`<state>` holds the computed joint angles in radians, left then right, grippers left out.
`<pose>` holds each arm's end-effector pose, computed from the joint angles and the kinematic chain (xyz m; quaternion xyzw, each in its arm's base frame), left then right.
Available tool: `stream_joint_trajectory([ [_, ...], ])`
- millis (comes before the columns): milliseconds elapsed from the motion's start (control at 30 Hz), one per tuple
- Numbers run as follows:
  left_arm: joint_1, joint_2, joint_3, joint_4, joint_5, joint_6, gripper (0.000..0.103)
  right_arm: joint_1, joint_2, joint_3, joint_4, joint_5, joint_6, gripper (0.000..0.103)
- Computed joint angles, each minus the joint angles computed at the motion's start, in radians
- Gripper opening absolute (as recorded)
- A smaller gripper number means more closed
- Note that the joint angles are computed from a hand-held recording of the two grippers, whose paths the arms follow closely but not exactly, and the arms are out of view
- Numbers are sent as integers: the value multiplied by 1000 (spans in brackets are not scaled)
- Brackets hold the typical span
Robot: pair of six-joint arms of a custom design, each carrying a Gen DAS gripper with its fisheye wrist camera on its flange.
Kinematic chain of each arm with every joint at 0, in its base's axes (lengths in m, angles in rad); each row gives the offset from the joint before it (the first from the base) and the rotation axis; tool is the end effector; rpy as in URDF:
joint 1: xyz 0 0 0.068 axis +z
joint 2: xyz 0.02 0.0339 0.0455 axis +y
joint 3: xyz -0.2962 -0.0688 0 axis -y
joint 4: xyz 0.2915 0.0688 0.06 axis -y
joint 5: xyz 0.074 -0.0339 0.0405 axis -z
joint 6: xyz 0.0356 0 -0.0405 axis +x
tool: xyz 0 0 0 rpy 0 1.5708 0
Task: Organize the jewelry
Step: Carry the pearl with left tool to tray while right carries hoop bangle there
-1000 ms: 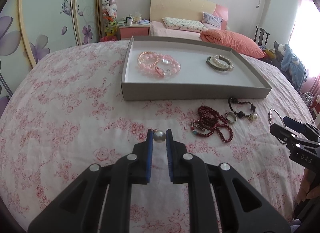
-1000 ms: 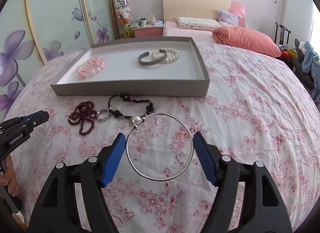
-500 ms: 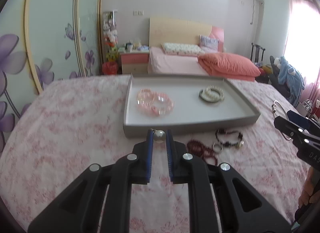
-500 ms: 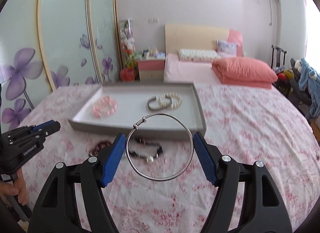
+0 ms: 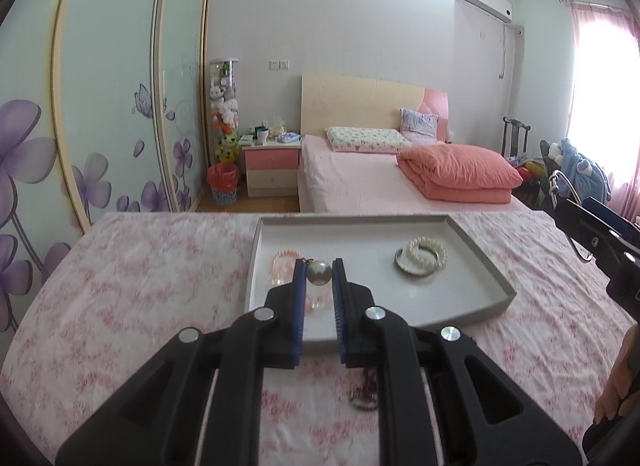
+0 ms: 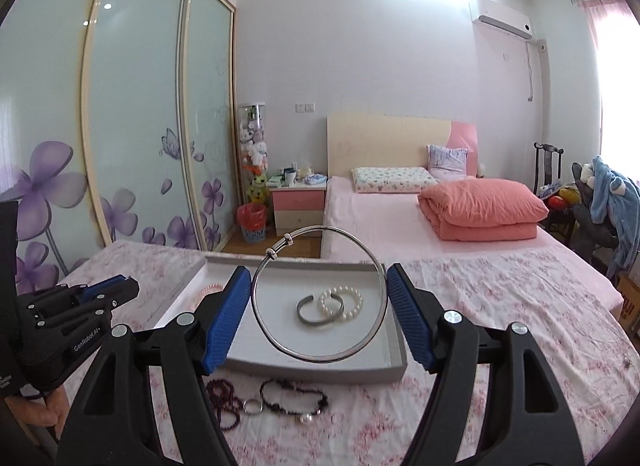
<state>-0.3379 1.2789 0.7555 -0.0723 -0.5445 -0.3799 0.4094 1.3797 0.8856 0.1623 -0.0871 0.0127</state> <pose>0.2926 -0.0833 0.2448 -0.1438 0.8481 0.0639 0.5059 0.3220 0.1431 0.2832 -0.1851 0.7925 0.1562 0.5598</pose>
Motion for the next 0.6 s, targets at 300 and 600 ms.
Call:
stream_joint_trajectory([
  [300,69,124,93,59,43,50,14,0,121,94,37,6,7,70],
  [600,136,257,169,95,114,73,14,18,273,192,23,39,12,70],
])
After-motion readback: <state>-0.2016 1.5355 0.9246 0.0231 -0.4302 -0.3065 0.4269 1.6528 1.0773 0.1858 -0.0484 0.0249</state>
